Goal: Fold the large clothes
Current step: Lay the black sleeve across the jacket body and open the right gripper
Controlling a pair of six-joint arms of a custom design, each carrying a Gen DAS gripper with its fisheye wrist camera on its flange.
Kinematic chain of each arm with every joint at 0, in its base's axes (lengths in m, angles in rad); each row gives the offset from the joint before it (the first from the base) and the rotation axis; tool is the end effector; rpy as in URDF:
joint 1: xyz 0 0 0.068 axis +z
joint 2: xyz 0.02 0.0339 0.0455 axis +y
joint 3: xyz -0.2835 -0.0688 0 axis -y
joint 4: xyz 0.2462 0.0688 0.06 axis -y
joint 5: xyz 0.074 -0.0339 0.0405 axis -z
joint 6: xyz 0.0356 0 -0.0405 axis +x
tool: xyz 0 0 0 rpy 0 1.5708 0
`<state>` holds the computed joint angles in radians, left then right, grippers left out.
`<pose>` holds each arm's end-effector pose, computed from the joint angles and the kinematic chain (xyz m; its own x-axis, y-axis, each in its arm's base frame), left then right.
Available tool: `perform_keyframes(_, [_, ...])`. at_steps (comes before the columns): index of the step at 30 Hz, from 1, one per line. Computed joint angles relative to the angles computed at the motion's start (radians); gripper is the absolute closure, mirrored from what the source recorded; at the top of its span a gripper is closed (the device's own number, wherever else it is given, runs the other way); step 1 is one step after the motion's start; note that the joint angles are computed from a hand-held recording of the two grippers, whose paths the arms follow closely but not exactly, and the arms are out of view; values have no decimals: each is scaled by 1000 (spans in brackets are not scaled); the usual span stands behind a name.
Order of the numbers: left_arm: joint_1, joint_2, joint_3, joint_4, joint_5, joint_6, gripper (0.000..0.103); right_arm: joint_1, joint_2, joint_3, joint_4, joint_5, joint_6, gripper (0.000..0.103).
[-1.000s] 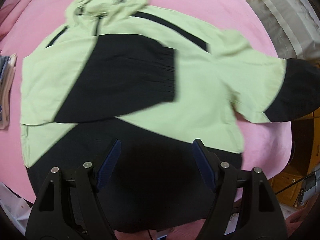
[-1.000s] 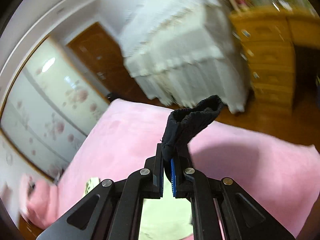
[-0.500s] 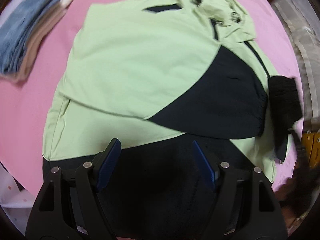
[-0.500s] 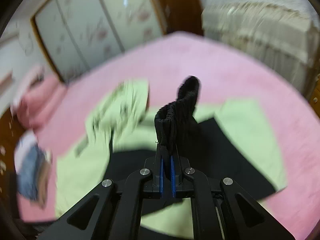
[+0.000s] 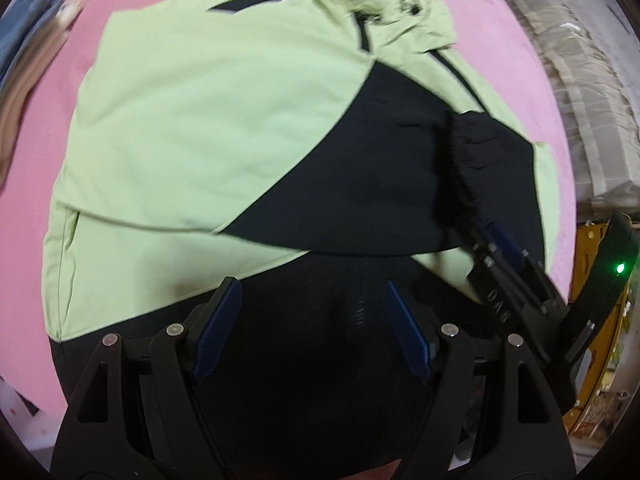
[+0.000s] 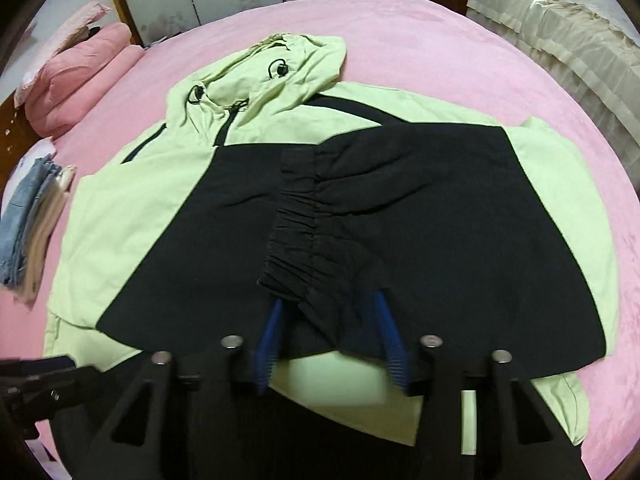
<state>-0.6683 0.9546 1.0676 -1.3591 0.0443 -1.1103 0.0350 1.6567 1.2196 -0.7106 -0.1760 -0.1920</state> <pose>0.1003 -0.0812 0.3284 -0.8951 -0.4336 -0.1042 -0.3864 0.8707 -0.3044 0.3371 0.0180 0.2467 -0.8742 -0.2186 -0.4335 -0.2782 0.9573 0.0784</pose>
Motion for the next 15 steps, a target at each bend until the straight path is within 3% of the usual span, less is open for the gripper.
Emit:
perform_keyframes(8, [-22, 74, 2, 209, 17, 7, 32, -221, -136, -11, -197, -135, -81, 31])
perform_keyframes(15, [-91, 232, -31, 442, 26, -177, 32, -493, -82, 70, -396, -218, -281, 29])
